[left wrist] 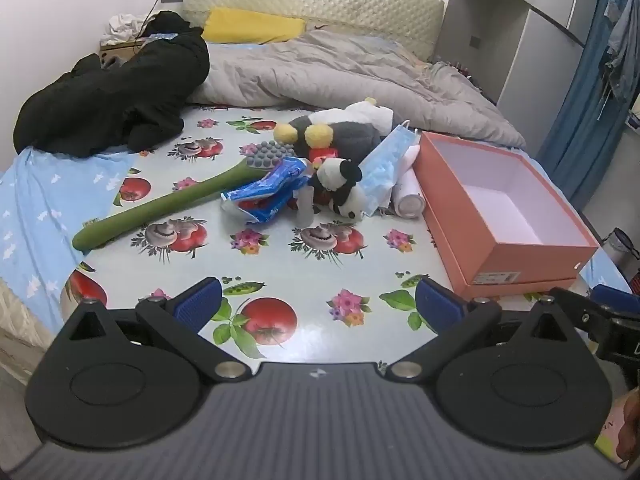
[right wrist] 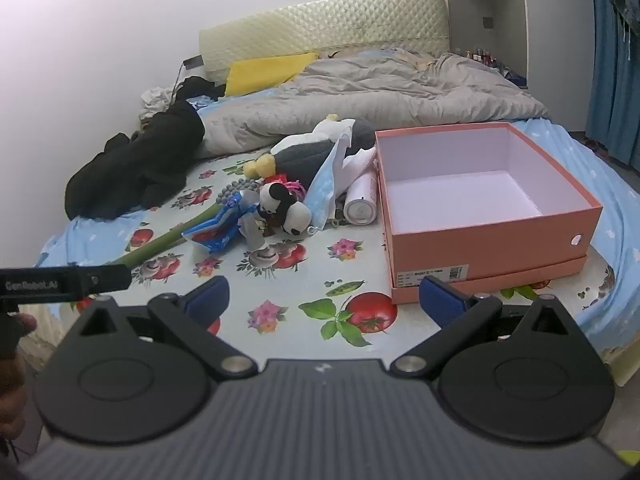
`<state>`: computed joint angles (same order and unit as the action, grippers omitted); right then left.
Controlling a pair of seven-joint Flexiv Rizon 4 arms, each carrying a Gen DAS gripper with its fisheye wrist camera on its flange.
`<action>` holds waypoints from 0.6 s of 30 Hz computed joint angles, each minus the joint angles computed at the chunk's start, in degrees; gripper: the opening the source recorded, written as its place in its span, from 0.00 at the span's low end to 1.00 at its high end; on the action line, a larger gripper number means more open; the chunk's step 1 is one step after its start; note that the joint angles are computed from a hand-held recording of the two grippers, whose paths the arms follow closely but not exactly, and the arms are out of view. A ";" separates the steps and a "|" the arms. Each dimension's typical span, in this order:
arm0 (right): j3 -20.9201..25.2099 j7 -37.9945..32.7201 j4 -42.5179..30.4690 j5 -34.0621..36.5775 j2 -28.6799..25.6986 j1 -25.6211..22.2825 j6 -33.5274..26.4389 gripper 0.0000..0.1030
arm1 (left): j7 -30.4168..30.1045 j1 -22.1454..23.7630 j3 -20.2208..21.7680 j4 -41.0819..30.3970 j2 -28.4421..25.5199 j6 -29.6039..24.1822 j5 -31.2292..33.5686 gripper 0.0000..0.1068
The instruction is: Organize soft objects
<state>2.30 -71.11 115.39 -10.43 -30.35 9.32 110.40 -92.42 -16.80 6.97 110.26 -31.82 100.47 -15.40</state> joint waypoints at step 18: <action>-0.48 -0.22 -0.67 1.36 -0.15 0.63 -1.23 1.00 | -0.60 3.20 -3.74 0.38 0.15 0.60 0.93 0.96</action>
